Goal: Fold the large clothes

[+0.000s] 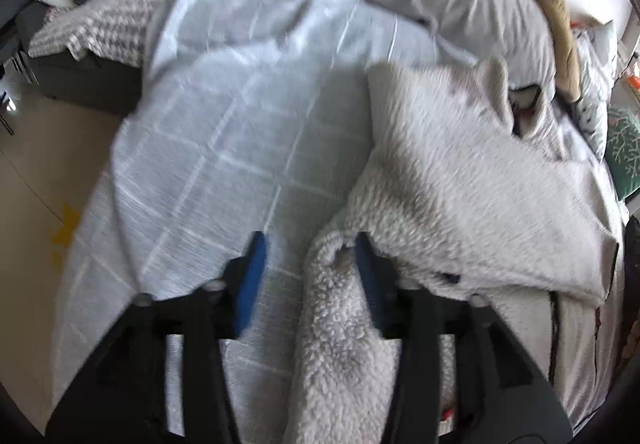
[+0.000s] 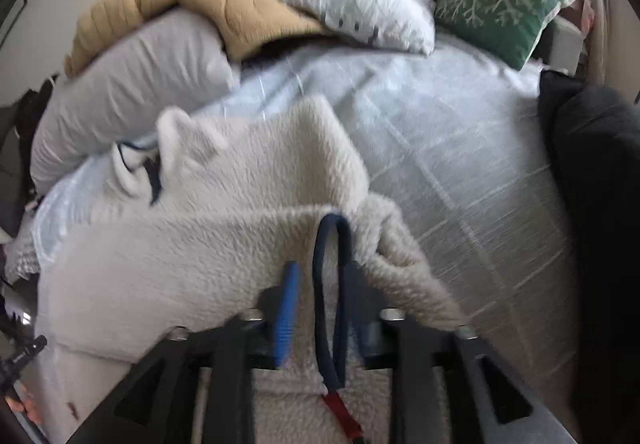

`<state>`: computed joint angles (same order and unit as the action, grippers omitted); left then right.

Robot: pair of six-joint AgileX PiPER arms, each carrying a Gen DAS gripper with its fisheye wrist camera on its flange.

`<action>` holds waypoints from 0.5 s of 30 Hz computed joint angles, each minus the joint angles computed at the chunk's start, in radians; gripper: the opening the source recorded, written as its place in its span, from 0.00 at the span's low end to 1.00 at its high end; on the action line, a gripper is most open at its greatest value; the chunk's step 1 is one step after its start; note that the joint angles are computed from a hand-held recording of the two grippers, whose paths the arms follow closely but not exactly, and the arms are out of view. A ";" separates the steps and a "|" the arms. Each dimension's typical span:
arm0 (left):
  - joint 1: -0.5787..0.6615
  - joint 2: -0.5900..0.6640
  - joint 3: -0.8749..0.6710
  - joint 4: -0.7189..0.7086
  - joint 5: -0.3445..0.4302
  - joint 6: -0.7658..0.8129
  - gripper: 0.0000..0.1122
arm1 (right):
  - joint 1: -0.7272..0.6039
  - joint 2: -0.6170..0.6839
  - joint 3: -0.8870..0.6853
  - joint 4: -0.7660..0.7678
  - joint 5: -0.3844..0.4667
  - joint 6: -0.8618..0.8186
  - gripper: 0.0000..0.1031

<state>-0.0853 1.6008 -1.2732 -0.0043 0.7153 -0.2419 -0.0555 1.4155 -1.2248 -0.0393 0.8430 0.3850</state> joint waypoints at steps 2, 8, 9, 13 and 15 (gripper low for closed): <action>-0.003 -0.021 0.011 -0.023 0.008 0.030 0.58 | 0.008 -0.048 0.000 -0.020 0.021 -0.002 0.57; 0.038 -0.053 0.061 -0.225 0.135 0.225 0.66 | 0.013 -0.149 0.001 0.046 0.155 -0.191 0.67; 0.040 -0.071 0.084 -0.242 0.149 0.245 0.67 | -0.003 -0.164 0.010 0.075 0.171 -0.226 0.67; 0.062 -0.162 0.177 -0.255 0.190 0.304 0.69 | -0.089 -0.236 0.049 0.199 0.249 -0.405 0.68; 0.102 -0.208 0.224 -0.297 0.222 0.364 0.69 | -0.100 -0.273 0.067 0.209 0.302 -0.442 0.71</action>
<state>0.0170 1.3932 -1.0493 -0.3015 0.9376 0.1221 -0.1556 1.1428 -1.1575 0.1697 1.1448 -0.0568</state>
